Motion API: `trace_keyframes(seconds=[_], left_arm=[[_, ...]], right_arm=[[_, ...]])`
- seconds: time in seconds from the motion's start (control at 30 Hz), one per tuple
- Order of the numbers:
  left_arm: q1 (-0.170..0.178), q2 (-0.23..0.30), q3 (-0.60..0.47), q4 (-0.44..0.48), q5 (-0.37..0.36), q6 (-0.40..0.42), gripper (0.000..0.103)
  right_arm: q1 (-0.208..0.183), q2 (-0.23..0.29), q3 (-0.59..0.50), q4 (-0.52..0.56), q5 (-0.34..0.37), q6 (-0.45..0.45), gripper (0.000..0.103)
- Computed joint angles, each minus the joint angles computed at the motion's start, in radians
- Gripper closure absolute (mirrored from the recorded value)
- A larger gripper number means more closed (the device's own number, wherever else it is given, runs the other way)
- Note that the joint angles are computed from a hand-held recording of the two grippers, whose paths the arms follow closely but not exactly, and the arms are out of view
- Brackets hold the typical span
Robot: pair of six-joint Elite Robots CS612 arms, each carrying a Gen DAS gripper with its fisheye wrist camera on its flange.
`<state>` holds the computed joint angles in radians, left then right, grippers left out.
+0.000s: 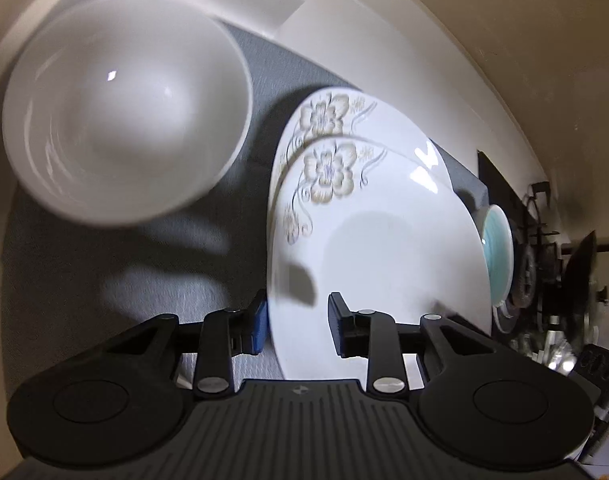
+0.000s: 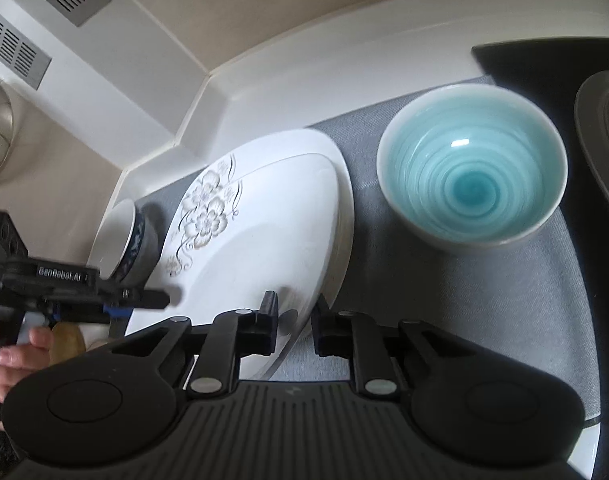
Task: Organize plates and bowls
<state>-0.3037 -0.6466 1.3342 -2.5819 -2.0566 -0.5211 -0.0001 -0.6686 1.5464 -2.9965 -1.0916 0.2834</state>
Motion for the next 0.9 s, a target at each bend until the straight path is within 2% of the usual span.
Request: trace_keyframes(seconds=[0.07, 0.13, 0.17, 0.3, 0.37, 0.43, 0.6, 0.73, 0.9], left_arm=[[0.005, -0.006, 0.018, -0.006, -0.027, -0.002, 0.073], [0.006, -0.017, 0.038, -0.007, -0.037, 0.004, 0.084], [0.007, -0.020, 0.048, -0.016, -0.051, 0.007, 0.085], [0.008, -0.024, 0.069, -0.056, -0.063, -0.018, 0.086], [0.012, -0.018, 0.063, -0.054, -0.078, -0.051, 0.087], [0.010, -0.020, 0.066, -0.061, -0.063, -0.043, 0.087], [0.015, -0.016, 0.066, -0.062, -0.079, -0.063, 0.088], [0.014, -0.020, 0.072, -0.072, -0.063, -0.073, 0.089], [0.011, -0.024, 0.079, -0.081, -0.054, -0.082, 0.089]], right_arm=[[0.004, -0.001, -0.002, 0.002, -0.019, 0.008, 0.085], [0.006, 0.001, -0.002, -0.001, -0.028, 0.024, 0.085], [0.005, 0.002, -0.004, -0.002, -0.028, 0.032, 0.085], [0.002, 0.010, -0.013, -0.002, -0.018, 0.051, 0.085], [-0.002, 0.014, -0.011, -0.013, -0.005, 0.105, 0.086], [-0.005, 0.018, -0.007, -0.033, 0.006, 0.156, 0.087], [-0.002, 0.022, 0.018, -0.113, -0.010, 0.250, 0.086], [-0.015, 0.036, 0.018, -0.143, 0.049, 0.331, 0.081], [-0.022, 0.058, 0.004, -0.173, 0.070, 0.404, 0.083]])
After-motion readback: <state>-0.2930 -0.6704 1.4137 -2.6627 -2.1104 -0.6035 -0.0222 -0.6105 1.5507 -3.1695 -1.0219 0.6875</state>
